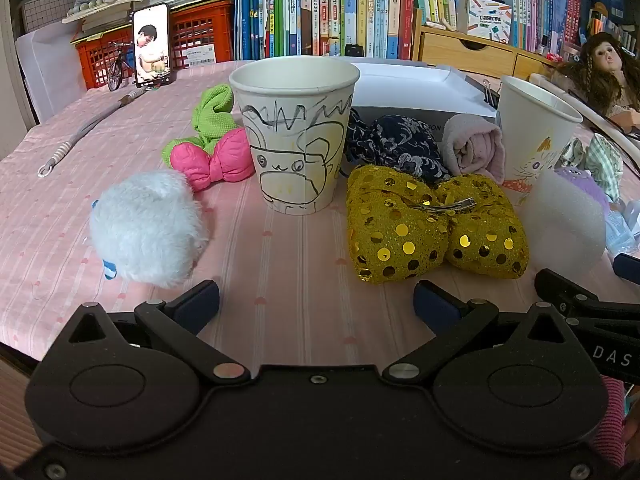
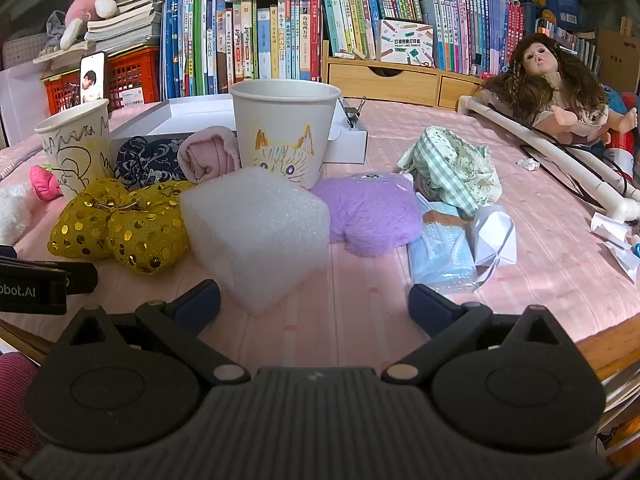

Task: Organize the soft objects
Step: 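Move the left tool toward the gold sequined bow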

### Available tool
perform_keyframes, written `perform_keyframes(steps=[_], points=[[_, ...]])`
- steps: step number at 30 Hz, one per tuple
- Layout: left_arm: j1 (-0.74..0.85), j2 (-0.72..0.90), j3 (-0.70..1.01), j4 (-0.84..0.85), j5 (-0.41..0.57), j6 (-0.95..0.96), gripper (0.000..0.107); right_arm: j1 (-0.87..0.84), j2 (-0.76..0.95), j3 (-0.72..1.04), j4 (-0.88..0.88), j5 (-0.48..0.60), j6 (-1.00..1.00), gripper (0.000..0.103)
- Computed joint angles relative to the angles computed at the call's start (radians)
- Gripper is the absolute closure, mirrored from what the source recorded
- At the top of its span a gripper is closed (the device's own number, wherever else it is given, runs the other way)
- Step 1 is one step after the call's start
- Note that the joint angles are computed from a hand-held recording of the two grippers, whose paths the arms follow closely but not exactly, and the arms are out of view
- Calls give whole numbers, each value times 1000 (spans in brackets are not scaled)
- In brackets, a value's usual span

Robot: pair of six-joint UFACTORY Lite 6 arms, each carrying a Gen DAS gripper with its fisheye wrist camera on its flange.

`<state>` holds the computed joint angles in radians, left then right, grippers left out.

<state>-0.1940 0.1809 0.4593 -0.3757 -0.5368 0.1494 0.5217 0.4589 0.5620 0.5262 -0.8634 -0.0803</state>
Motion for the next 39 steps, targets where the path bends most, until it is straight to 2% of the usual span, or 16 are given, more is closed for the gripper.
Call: perform_keyframes(steps=[18,30,39], points=[[11,-12,-14,26,-10,-10,4,1,11,7,-1,-6,2,0],[51,-39,-63,132,-55,-81,5,10,31,-22,-22,-83,37,0],[92,-151,-113,338,-35,-247,10,-55,-1,-86,-191,-157,155,1]])
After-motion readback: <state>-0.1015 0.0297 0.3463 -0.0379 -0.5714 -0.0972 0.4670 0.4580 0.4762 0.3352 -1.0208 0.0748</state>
